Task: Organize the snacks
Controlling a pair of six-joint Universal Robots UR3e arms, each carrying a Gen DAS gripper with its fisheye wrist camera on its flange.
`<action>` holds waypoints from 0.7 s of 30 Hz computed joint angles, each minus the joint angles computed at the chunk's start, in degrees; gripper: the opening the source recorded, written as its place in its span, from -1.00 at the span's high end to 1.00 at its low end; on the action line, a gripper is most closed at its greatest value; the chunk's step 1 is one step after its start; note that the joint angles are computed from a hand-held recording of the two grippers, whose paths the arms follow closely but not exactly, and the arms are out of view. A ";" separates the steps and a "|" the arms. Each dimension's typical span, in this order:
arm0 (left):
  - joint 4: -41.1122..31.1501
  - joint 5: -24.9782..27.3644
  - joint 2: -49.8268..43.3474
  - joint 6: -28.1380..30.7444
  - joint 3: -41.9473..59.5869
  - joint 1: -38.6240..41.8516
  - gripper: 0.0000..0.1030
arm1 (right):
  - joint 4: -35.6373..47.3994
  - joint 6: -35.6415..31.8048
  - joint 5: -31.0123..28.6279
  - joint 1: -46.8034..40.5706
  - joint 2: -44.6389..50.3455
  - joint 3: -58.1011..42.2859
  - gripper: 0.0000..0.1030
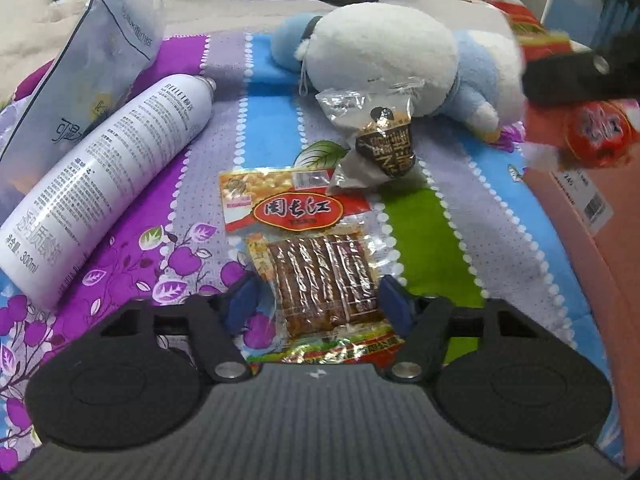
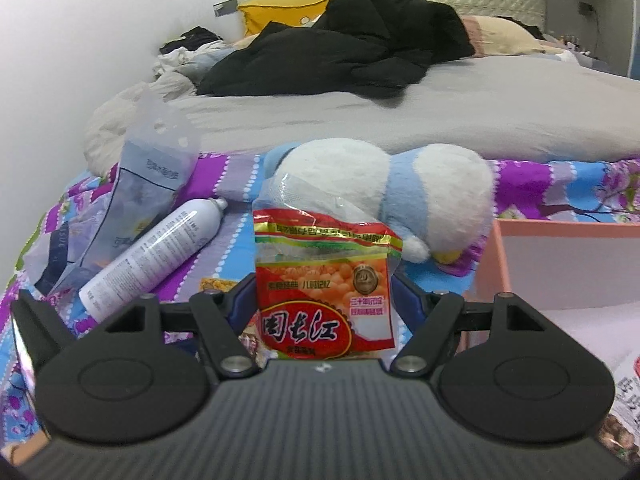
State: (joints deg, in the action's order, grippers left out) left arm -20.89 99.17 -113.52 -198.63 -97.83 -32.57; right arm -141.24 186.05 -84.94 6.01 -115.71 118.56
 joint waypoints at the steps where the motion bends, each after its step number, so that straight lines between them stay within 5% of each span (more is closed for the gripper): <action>1: -0.15 -0.54 0.22 -0.15 -0.06 0.16 -0.19 | 0.94 0.00 0.05 -0.34 -1.03 0.15 -0.42; 12: -5.02 -1.24 6.97 -6.19 -2.95 -2.24 0.05 | 11.90 0.66 0.06 -0.61 -11.42 0.16 -0.42; 13: -5.63 -1.23 8.04 -6.85 -3.42 -2.51 0.37 | 13.40 0.94 -0.21 -0.30 -12.50 -0.12 -0.42; 21: -10.72 -1.69 18.22 -11.80 -7.92 -4.70 0.64 | 23.67 2.29 -1.89 1.63 -20.80 -2.37 -0.42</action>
